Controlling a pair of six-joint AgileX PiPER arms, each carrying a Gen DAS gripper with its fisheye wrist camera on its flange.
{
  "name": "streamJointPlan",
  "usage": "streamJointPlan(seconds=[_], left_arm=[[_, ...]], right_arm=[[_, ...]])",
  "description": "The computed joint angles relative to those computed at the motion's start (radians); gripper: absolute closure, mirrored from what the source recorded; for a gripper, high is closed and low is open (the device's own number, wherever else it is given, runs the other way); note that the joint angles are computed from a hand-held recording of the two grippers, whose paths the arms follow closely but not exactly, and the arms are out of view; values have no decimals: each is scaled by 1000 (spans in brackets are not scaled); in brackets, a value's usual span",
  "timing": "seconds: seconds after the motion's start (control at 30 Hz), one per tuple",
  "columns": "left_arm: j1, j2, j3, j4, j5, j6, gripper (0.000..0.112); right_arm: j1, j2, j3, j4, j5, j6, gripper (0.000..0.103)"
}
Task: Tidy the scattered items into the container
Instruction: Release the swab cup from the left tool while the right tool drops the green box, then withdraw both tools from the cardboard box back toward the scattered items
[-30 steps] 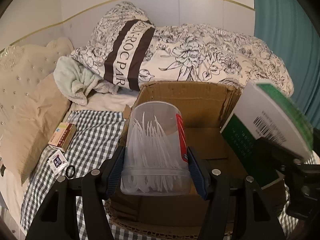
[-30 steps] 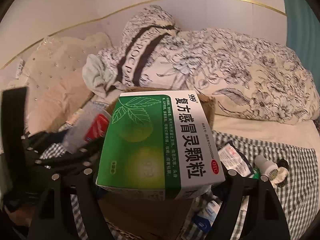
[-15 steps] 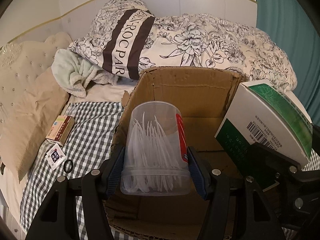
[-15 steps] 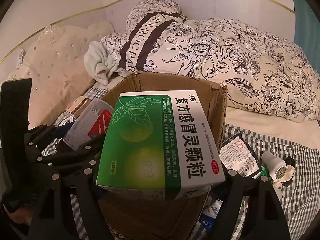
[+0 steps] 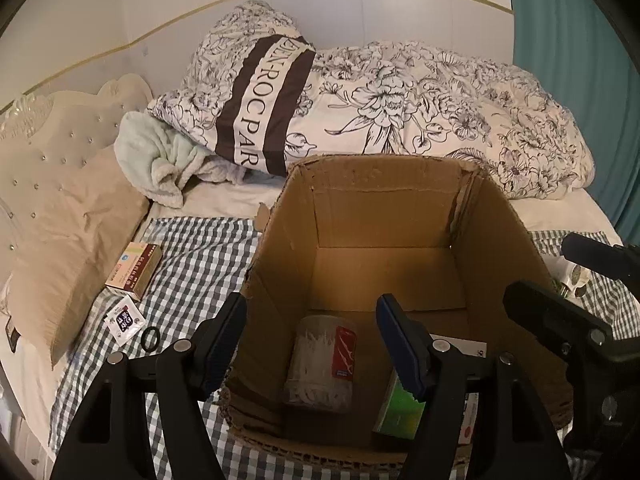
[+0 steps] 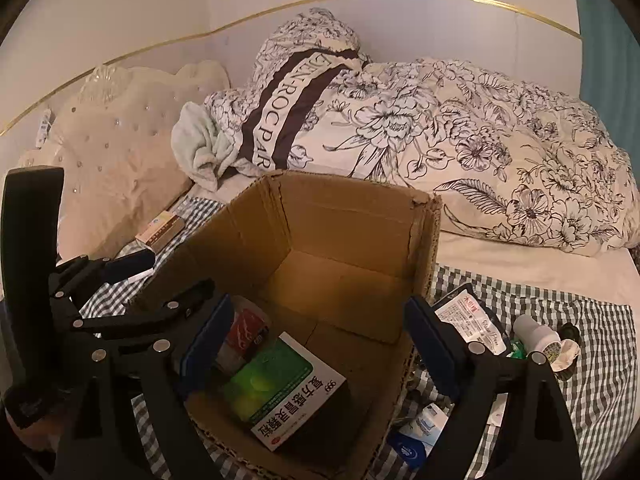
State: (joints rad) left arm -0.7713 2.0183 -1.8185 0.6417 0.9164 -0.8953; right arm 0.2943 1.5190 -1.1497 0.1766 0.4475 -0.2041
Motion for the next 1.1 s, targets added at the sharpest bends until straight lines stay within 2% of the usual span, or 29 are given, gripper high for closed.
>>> streamJointPlan(seconds=[0.33,0.47,0.67,0.83,0.93,1.1], left_arm=[[-40,-45,7,43,39,-36,41],[-65,-67,18,72,54,-75,32],[-102,-97,42,83,64,-123,23],[-140,-90,4,94,104,-132,22],[-169,-87,-16,114,130,-145,12],[-209,-97,-26,145,155,-180,11]], right_arm=[[-36,-88,29,57,14,-37,16],[-50,-127,43,66,24,-47,16],[-85,-192,62,104,53,-98,15],[-132,-253,83,147,84,-147,12],[-162,-289,88,181,107,-178,11],[-214,-350,99,218,147,-226,8]])
